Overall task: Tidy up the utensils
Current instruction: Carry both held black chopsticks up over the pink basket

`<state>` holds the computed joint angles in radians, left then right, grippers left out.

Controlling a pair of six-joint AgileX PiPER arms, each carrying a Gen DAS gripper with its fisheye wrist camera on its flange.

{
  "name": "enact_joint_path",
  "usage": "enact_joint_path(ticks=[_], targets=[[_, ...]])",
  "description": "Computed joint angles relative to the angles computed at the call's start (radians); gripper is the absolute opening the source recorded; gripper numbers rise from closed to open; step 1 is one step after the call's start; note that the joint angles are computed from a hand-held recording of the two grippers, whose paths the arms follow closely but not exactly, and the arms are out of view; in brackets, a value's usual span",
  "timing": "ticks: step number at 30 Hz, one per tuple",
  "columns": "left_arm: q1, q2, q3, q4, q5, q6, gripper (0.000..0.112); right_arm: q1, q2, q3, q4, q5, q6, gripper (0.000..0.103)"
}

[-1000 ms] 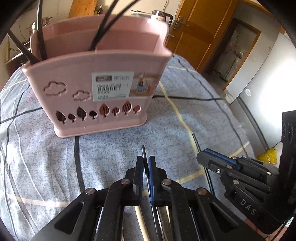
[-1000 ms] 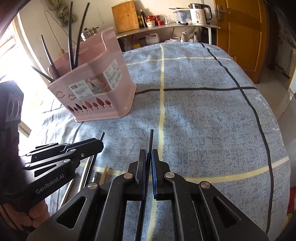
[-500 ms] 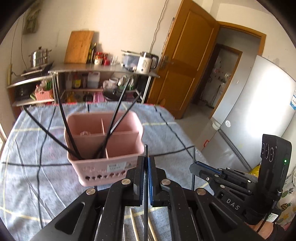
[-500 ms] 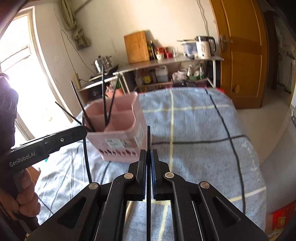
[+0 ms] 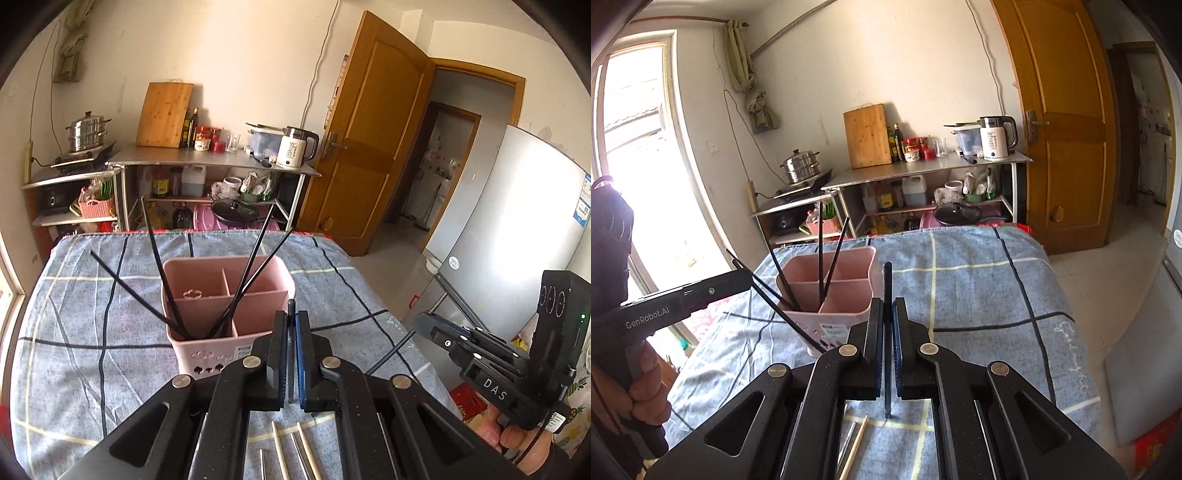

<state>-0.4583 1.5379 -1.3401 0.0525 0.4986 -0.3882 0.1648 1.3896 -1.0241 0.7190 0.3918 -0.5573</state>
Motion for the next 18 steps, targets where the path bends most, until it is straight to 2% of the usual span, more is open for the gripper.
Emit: enact_joint_path(ticks=[10,18], targets=[[-0.009,-0.057,0.055,0.006,-0.001,-0.013,0.003,-0.008,-0.062,0.028,-0.049,0.015,0.036,0.004],[-0.006,-0.134,0.080,0.002,0.038,0.005,0.003,0.008,-0.110,0.023,-0.056,0.027,0.045,0.004]])
